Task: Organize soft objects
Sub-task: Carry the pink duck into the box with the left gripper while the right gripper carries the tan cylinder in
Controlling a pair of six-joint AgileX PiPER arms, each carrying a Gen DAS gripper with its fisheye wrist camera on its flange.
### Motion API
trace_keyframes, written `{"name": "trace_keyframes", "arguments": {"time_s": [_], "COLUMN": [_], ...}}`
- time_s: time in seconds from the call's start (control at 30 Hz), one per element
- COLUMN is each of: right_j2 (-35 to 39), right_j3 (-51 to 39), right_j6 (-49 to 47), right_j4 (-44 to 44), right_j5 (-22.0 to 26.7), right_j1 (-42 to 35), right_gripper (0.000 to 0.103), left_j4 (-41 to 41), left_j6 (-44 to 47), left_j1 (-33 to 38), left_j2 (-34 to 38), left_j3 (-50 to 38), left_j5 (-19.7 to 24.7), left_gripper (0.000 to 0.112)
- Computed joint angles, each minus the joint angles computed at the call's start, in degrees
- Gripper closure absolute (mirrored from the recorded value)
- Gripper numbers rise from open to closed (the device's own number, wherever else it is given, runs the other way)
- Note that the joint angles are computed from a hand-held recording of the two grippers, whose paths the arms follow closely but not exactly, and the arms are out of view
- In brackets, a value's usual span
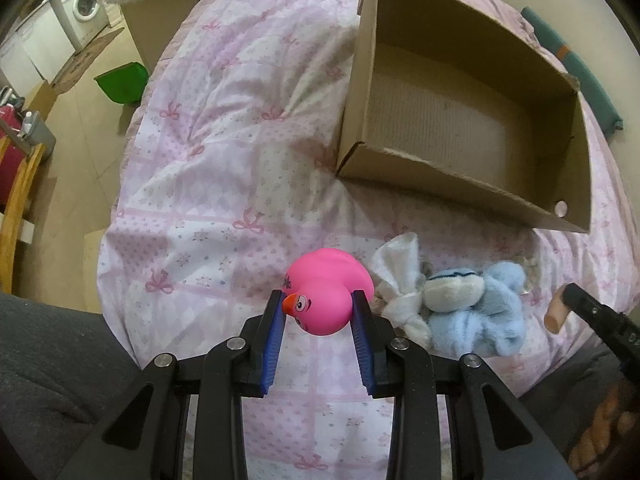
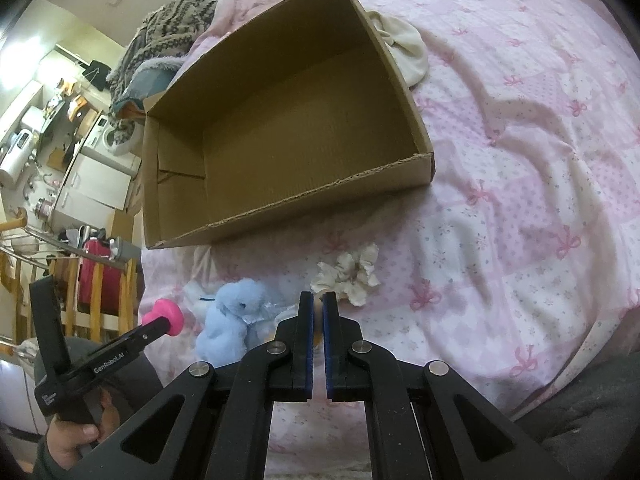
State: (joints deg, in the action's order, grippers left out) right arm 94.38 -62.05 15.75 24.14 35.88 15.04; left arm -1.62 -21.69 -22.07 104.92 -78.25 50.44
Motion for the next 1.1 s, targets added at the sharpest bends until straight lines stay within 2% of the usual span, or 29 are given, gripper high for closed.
{"name": "trace_keyframes", "arguments": {"time_s": [0.13,0.33,0.63,0.8,0.9,1.03,1.1], "right_j2": [-1.86,-3.23,0.99,5.68,8.32,10.36,11.38], "right_j3": [0.52,-3.92,-16.19,-20.52,-21.88,-21.29,-21.43], "right_j6": [0.15,0.64,-1.52,-3.43,-3.15,-3.48,-1.96], "right_j4": [-0.25,-3.68,-7.46,-7.46,-8.49,-6.99,-9.2], "right_j5": [-1.27,0.37,3.44,2.92,2.14,0.75,0.72], "right_j1": [-0.03,-0.41,-2.3,-4.36,-5.17,-5.89,-5.42], "right_gripper": [0.097,0.097,0.097,0.097,0.097,0.097,0.097], "left_j4": [-0.29,-0.1,2.3,4.37,5.66,3.41,5.46], "left_j6": [1.03,2.79,4.51,4.49,4.44,5.85,5.31], "left_j1": [-0.03,-0.46,-0.93,-1.84,-2.52,-2.36,-3.23], "left_j2": [-1.41,-0.95,9.01,16.31,19.58,23.37,24.81], "left_j3": [-1.84,-9.65,-29.88,-40.6,-44.13,-46.41,-46.53], "left_j5": [0.96,3.74,9.97,12.45,12.07,10.42,9.21], "left_gripper": [0.083,0.083,0.083,0.083,0.083,0.083,0.083]}}
